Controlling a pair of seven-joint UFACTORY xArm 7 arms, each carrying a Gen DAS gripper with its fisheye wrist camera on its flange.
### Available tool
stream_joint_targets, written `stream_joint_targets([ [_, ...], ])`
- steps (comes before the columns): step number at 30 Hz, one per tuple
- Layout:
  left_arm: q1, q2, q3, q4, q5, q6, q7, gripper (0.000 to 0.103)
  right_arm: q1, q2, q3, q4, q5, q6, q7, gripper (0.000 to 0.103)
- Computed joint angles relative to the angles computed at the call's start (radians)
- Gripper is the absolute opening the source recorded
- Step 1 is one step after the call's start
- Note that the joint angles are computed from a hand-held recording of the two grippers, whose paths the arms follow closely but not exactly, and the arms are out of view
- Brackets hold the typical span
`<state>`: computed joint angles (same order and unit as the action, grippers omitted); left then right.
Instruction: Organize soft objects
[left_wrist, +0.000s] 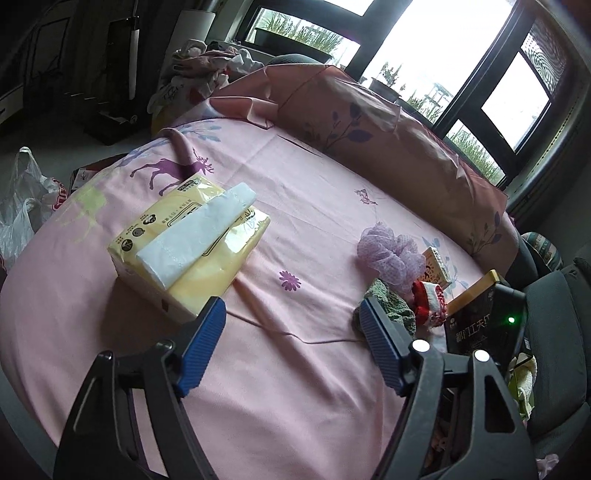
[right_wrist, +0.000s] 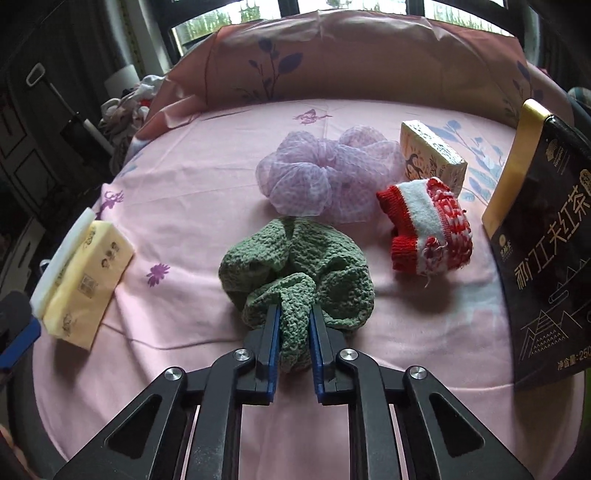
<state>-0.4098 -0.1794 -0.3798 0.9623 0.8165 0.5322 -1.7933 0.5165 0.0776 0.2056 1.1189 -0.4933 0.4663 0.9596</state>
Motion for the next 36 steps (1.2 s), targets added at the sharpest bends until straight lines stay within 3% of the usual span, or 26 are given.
stream_joint_targets([
  [3,0.002,-0.007,0.0,-0.006,0.002,-0.003,-0.009,0.074,-0.004,-0.071,0.027,-0.058,0.151,-0.027,-0.117,0.014],
  [7,0.001,0.002,-0.002,0.002,0.0,-0.008,0.007,0.074,0.009,-0.129,0.052,-0.1,0.34,0.014,-0.34,0.014],
  [9,-0.008,0.016,-0.002,0.015,-0.011,0.002,0.034,0.074,0.011,-0.151,0.055,-0.128,0.402,0.022,-0.395,0.015],
  [10,-0.013,0.025,-0.003,0.025,-0.012,0.015,0.042,0.074,0.007,-0.16,0.056,-0.141,0.411,0.014,-0.399,0.019],
  [12,-0.026,0.041,-0.004,0.045,-0.007,0.041,0.059,0.074,-0.014,-0.178,0.064,-0.159,0.358,0.005,-0.338,0.039],
  [13,-0.032,0.048,-0.002,0.052,-0.001,0.046,0.062,0.074,-0.029,-0.188,0.071,-0.166,0.313,-0.004,-0.287,0.058],
  [14,-0.039,0.055,0.002,0.059,0.001,0.051,0.066,0.074,-0.042,-0.202,0.075,-0.18,0.28,-0.026,-0.242,0.071],
  [16,-0.052,0.066,0.009,0.069,-0.003,0.066,0.068,0.076,-0.053,-0.23,0.069,-0.212,0.288,-0.08,-0.217,0.072],
  [20,-0.074,0.083,0.035,0.069,-0.057,0.034,0.113,0.076,-0.034,-0.257,0.04,-0.263,0.427,-0.21,-0.289,0.072],
  [23,-0.081,0.087,0.052,0.053,-0.113,-0.034,0.152,0.075,0.043,-0.271,-0.027,-0.305,0.625,-0.328,-0.409,0.072],
  [25,-0.087,0.098,0.055,0.054,-0.141,-0.062,0.195,0.075,0.134,-0.263,-0.1,-0.304,0.809,-0.353,-0.541,0.072],
  [26,-0.092,0.109,0.057,0.06,-0.168,-0.072,0.234,0.075,0.148,-0.257,-0.108,-0.3,0.849,-0.351,-0.565,0.072],
  [30,-0.122,0.162,0.07,0.09,-0.314,-0.093,0.406,0.075,0.01,-0.245,0.01,-0.286,0.721,-0.296,-0.426,0.072],
  [33,-0.146,0.206,0.077,0.119,-0.444,-0.089,0.559,0.075,-0.007,-0.256,0.022,-0.303,0.7,-0.319,-0.394,0.072],
  [36,-0.166,0.232,0.086,0.136,-0.524,-0.092,0.642,0.075,-0.01,-0.242,0.017,-0.29,0.697,-0.291,-0.384,0.072],
])
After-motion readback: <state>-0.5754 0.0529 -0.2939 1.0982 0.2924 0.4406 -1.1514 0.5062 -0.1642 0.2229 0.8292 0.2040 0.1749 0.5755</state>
